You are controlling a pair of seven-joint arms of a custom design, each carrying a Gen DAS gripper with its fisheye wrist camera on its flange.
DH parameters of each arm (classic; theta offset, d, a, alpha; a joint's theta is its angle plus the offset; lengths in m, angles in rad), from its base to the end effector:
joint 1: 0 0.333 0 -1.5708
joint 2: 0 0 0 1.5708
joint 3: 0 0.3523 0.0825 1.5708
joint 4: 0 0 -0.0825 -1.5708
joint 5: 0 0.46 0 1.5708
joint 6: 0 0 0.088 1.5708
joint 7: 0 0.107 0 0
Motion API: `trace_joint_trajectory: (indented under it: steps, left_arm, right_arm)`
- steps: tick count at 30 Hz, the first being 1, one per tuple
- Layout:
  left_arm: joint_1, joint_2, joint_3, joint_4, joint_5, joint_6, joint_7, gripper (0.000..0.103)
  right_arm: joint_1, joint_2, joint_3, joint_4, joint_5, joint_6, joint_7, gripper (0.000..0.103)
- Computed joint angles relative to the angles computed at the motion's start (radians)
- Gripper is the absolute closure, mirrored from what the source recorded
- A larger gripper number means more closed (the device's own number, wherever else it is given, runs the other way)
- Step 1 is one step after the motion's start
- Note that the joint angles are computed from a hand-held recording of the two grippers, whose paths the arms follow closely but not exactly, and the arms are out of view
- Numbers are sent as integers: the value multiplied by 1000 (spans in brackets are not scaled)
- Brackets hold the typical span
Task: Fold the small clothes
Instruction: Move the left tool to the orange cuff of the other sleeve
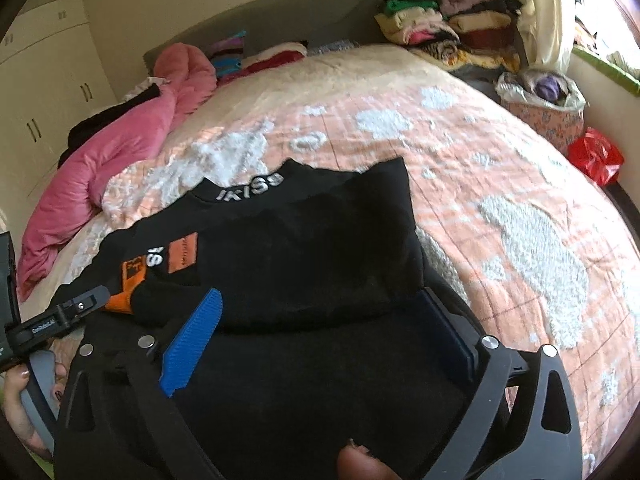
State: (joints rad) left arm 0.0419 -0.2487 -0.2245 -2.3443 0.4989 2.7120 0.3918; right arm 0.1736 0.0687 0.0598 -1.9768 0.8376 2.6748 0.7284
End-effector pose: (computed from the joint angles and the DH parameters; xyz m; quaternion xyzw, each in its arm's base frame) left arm 0.5519 -0.1242 0.4910 -0.8291 0.4409 -0.2638 0.2205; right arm 0.6697 0.1352 0.4983 -0.7708 0.4932 -0.1169 0.3861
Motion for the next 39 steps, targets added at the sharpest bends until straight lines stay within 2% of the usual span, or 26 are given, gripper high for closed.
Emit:
trace_joint_trajectory:
  steps: [1, 4, 13, 21, 39]
  left_arm:
    - [5, -13, -7, -3, 12, -22, -16, 9]
    - [8, -54, -3, -36, 3, -4, -36, 9]
    - [32, -120, -23, -76, -10, -14, -34, 9]
    - [65, -181, -55, -98, 38, -84, -64, 9]
    - [99, -339, -47, -203, 21, -170, -96, 9]
  right_arm:
    - [1, -7, 3, -5, 14, 1, -17, 6]
    - [10, -22, 6, -15, 33, 0, -44, 6]
    - [45, -55, 4, -36, 56, -5, -81, 5]
    - [79, -81, 3, -51, 74, 5, -124, 5]
    - [146, -98, 19, -36, 93, -6, -179, 4]
